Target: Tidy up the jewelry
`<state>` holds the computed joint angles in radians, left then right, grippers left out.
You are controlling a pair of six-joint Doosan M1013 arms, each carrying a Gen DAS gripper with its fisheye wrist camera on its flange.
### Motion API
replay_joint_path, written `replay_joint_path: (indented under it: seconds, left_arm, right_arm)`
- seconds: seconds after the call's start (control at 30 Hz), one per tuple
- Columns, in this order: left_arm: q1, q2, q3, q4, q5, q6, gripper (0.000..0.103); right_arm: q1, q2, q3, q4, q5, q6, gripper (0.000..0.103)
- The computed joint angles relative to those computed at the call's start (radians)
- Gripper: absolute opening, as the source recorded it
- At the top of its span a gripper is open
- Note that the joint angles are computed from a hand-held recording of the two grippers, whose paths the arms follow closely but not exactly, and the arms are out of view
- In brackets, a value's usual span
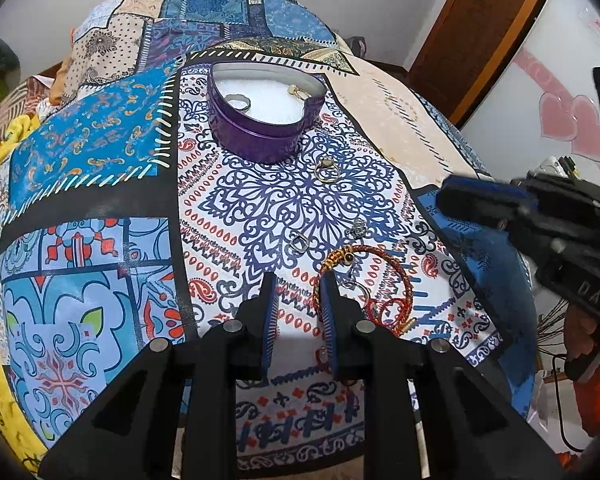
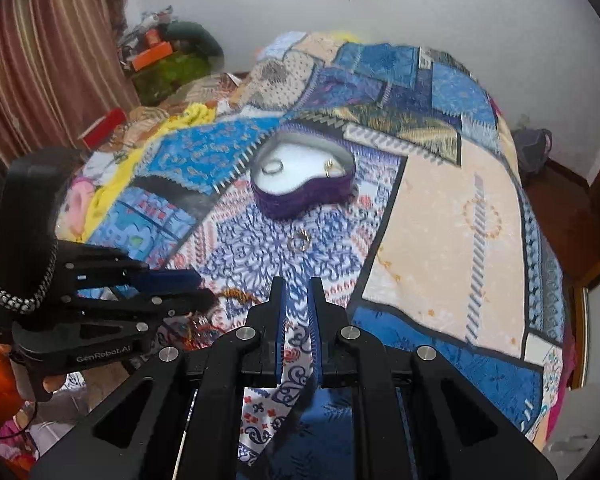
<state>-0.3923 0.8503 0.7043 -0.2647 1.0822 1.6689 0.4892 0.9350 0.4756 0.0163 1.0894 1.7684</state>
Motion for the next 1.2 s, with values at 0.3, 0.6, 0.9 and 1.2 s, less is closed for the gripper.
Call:
replay_joint_path:
  seconds: [0.3,0.6,0.9,1.2]
  left_arm:
    - [0.002,-0.007,0.014,0.0,-0.01,0.006,0.02]
    - [0.012,-0.031,0.051,-0.012,-0.045,0.012,0.02]
    - [0.012,-0.031,0.048,-0.009,-0.039,0.007,0.02]
    - [-0.001,-0.008,0.007,0.007,0.0,0.013,0.02]
  right_arm:
    - [-0.006,0.101,-0.168,0.072,0.112,-0.032,0.02]
    - [0.004,0.15,-0.251,0.063,0.186,-0.095,0.009]
    - [0.001,0.068,-0.106,0.083,0.058,-0.096,0.009]
    - [-0.003,-0.013,0.021,0.081,-0.072,-0.079,0.009]
